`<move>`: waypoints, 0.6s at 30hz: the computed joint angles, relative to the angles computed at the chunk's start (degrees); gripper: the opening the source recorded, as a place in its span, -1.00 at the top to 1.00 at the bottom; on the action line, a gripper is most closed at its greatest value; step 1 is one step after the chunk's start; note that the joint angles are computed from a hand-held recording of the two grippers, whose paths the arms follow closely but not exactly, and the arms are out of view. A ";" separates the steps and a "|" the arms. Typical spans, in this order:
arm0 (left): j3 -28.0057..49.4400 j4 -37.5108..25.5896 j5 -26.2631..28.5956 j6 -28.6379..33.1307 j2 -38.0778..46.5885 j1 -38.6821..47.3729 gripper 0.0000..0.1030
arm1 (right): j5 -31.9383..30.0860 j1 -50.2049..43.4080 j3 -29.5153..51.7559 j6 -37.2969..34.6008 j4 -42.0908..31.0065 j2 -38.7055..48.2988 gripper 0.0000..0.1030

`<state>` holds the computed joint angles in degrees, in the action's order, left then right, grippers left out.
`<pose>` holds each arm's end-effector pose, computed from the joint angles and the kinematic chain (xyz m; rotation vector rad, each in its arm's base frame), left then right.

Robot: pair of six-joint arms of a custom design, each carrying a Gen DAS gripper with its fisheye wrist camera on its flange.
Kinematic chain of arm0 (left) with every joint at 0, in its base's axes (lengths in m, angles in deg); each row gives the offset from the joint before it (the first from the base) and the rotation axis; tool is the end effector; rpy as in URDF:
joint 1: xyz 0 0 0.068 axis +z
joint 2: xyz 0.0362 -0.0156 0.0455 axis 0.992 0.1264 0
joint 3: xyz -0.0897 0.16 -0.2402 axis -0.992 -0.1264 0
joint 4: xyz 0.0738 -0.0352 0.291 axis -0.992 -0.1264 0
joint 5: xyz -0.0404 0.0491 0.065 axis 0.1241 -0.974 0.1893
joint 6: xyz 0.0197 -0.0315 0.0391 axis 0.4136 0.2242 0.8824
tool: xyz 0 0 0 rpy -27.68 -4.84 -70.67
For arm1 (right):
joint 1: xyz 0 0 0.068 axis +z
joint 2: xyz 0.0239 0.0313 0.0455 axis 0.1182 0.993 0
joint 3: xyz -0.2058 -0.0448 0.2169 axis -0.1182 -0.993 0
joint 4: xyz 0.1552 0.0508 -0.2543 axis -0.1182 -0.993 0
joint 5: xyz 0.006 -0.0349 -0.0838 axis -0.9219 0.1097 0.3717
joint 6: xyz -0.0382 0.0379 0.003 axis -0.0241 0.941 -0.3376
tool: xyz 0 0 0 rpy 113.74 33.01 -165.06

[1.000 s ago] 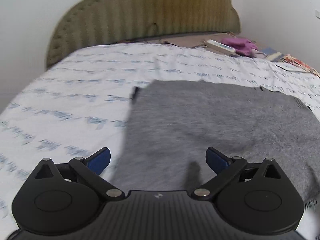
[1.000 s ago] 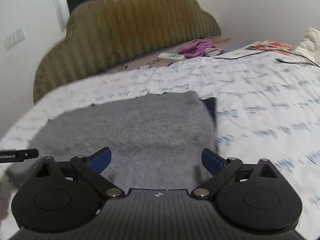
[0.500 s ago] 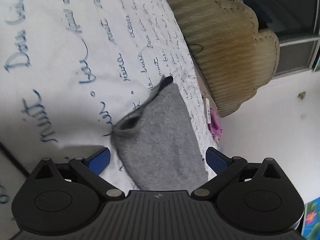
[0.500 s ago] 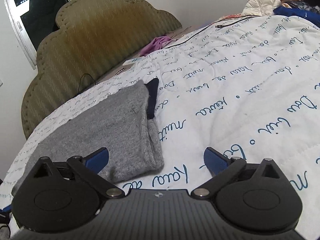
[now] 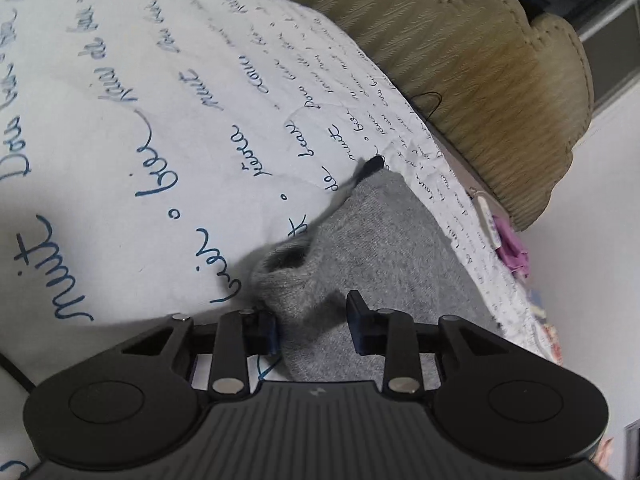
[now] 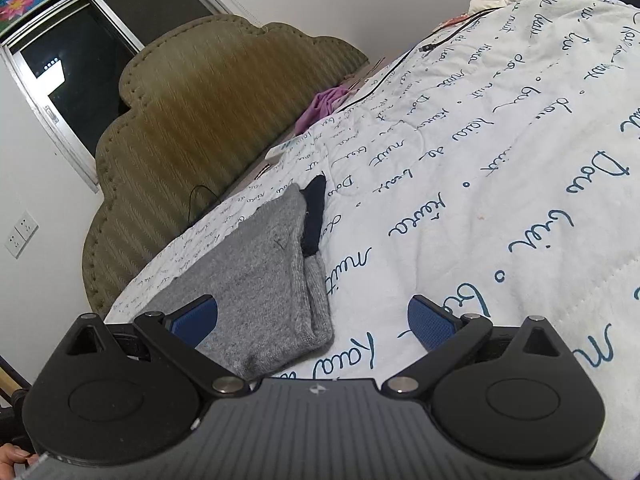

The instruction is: Fold small clothes

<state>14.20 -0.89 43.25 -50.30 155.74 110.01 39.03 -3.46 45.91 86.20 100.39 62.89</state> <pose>0.2747 0.1298 0.0754 -1.0831 2.0215 -0.4319 0.2807 -0.0330 0.0531 0.3582 2.0417 0.7195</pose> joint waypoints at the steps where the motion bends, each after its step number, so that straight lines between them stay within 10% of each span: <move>1: 0.15 -1.27 -1.93 1.17 -0.73 -0.87 0.70 | -0.27 -0.16 -0.09 0.18 0.37 0.16 -1.00; 7: -1.00 -1.74 -8.08 2.27 -3.92 -4.51 0.87 | -1.70 -0.83 0.18 0.33 0.26 0.46 -1.00; 13: -7.96 12.90 -13.54 12.39 -5.61 -11.12 0.88 | 0.50 0.72 1.22 -2.84 -4.99 -1.61 -0.99; 18: -9.04 19.45 -15.46 18.32 -0.18 -12.50 0.88 | 10.54 7.22 6.62 -5.31 -27.49 -12.18 -0.95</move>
<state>5.16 18.56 27.79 -31.98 155.57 97.52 49.56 3.76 52.53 80.89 72.90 50.71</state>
